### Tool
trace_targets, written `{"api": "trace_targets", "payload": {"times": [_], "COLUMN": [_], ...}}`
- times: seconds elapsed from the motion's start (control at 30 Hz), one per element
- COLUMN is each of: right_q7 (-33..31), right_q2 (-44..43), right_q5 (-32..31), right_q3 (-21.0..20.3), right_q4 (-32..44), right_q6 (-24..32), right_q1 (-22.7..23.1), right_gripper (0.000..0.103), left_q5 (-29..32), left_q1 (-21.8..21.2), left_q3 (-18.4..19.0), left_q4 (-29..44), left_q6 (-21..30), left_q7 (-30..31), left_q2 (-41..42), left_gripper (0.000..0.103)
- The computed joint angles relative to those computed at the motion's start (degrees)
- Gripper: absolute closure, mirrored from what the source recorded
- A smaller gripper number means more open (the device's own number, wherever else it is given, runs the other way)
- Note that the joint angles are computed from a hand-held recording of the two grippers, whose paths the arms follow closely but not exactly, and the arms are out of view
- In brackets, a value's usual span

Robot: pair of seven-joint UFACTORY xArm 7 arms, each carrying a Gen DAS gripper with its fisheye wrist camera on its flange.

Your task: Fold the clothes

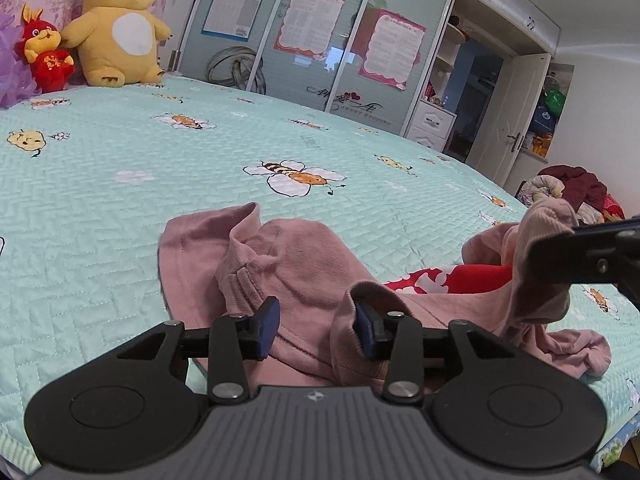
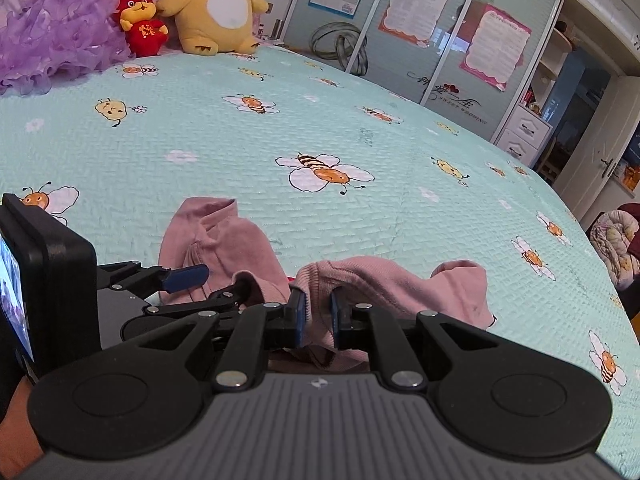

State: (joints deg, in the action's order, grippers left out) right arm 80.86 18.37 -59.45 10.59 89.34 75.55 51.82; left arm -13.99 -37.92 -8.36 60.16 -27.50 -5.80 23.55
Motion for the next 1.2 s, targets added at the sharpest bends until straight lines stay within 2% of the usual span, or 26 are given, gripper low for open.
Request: {"api": "trace_targets", "payload": {"times": [0.2, 0.27, 0.63, 0.87, 0.9, 0.97, 1.03, 1.1, 1.2], "right_q7": [-0.46, -0.49, -0.79, 1.05, 1.50, 2.89, 4.75, 7.01, 10.09], "right_q2": [0.39, 0.41, 0.63, -1.14, -1.60, -2.79, -3.80, -4.81, -6.39], "right_q5": [-0.03, -0.10, -0.18, 0.04, 0.10, -0.17, -1.41, -2.78, -2.85], "right_q3": [-0.15, -0.23, -0.47, -0.33, -0.27, -0.11, 0.19, 0.67, 1.61], "right_q4": [0.21, 0.19, 0.12, -2.58, -3.20, -4.90, -6.67, -8.57, -11.44], "right_q6": [-0.45, -0.59, -1.17, -2.98, -3.22, -3.82, -3.71, -3.01, -3.43], "right_q1": [0.01, -0.01, -0.11, -1.33, -1.63, -2.31, -2.70, -2.94, -4.04], "right_gripper": [0.090, 0.090, 0.087, 0.082, 0.079, 0.064, 0.035, 0.026, 0.024], "left_q5": [-0.44, -2.06, -1.84, -1.59, -2.28, -5.86, -6.83, -5.43, -5.34], "left_q1": [-0.31, -1.65, -0.89, -0.63, -1.25, -3.99, -3.92, -2.27, -3.10], "left_q3": [0.22, 1.30, 0.69, 0.79, 1.35, 3.81, 4.02, 2.76, 3.66], "left_q4": [0.00, 0.23, 0.13, 0.27, 0.40, 1.05, 1.41, 1.12, 0.97], "left_q6": [0.23, 0.60, 1.06, 1.72, 2.03, 3.72, 5.18, 5.18, 5.34], "left_q7": [-0.02, 0.99, 0.23, -0.48, -0.14, 1.50, 1.09, -0.43, -0.34], "left_q2": [-0.06, -0.07, -0.15, -0.19, -0.24, -0.35, -0.39, -0.49, -0.67], "left_gripper": [0.054, 0.045, 0.042, 0.032, 0.030, 0.018, 0.018, 0.018, 0.018]}}
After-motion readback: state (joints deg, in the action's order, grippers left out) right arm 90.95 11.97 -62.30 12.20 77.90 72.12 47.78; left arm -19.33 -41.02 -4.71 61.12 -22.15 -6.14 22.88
